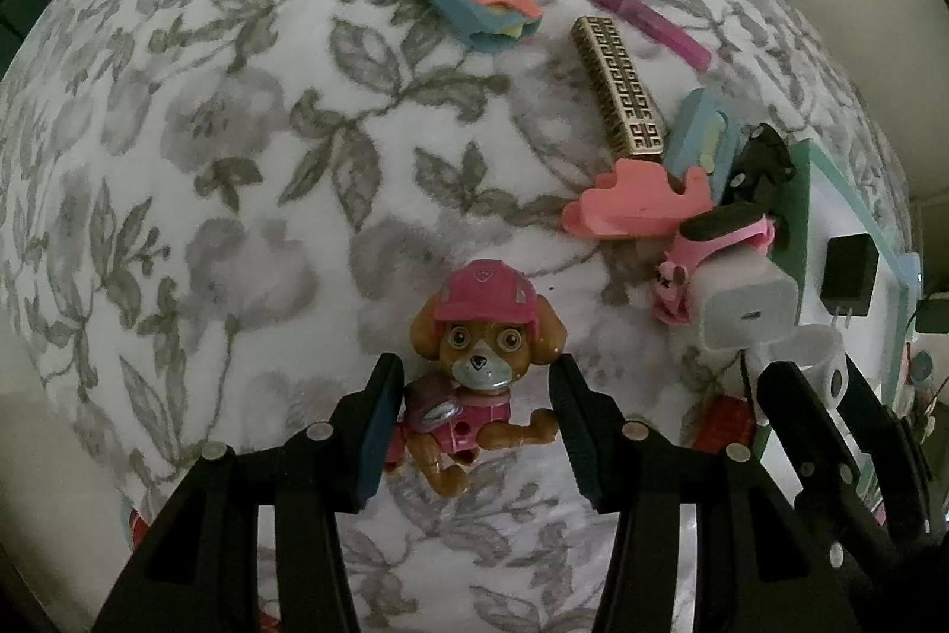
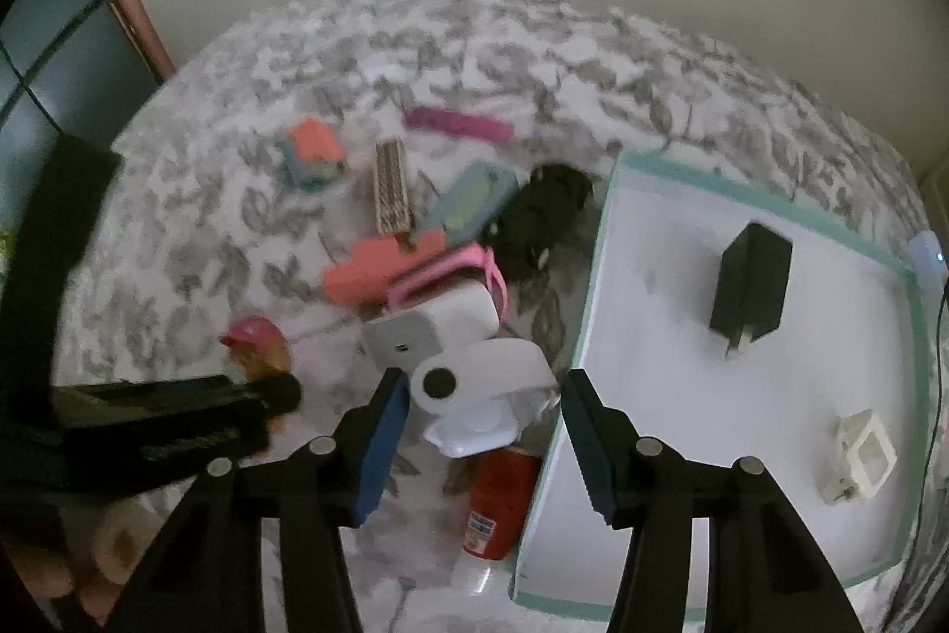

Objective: Organize rigid objects
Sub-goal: 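Grasp the toy dog with the left gripper while the right gripper grasps the white tape roll, then carry the toy dog and tape roll over the tray and release both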

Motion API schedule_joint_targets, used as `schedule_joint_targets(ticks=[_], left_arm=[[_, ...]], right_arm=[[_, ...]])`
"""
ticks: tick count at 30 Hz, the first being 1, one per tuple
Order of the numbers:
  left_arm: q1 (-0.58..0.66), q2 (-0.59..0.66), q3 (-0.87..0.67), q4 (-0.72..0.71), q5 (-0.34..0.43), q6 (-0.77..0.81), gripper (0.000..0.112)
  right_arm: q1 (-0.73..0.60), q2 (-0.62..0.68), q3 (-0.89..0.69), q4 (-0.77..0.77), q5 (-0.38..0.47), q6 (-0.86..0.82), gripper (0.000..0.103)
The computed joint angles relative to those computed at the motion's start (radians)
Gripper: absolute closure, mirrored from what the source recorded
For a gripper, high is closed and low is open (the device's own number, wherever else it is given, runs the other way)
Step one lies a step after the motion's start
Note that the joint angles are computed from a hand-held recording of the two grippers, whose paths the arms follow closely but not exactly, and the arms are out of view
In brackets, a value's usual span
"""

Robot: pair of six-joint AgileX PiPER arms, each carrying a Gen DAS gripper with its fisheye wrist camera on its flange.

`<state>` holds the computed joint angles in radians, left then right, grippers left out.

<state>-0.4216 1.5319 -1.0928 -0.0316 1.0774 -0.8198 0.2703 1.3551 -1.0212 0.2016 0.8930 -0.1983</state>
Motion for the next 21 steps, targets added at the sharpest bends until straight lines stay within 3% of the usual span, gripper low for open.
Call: schedule_joint_targets(ticks=[5,21], left_arm=[[0.005,-0.009,0.009,-0.004,-0.006,0.003,0.060],[-0.031,-0.117,-0.046,0.094,0.027,-0.075,0.060]], right_arm=[[0.017,0.007,0.005,-0.028,0.004,0.019,0.047],[-0.056,-0.053,-0.023,0.085,0.033,-0.060,0.047]])
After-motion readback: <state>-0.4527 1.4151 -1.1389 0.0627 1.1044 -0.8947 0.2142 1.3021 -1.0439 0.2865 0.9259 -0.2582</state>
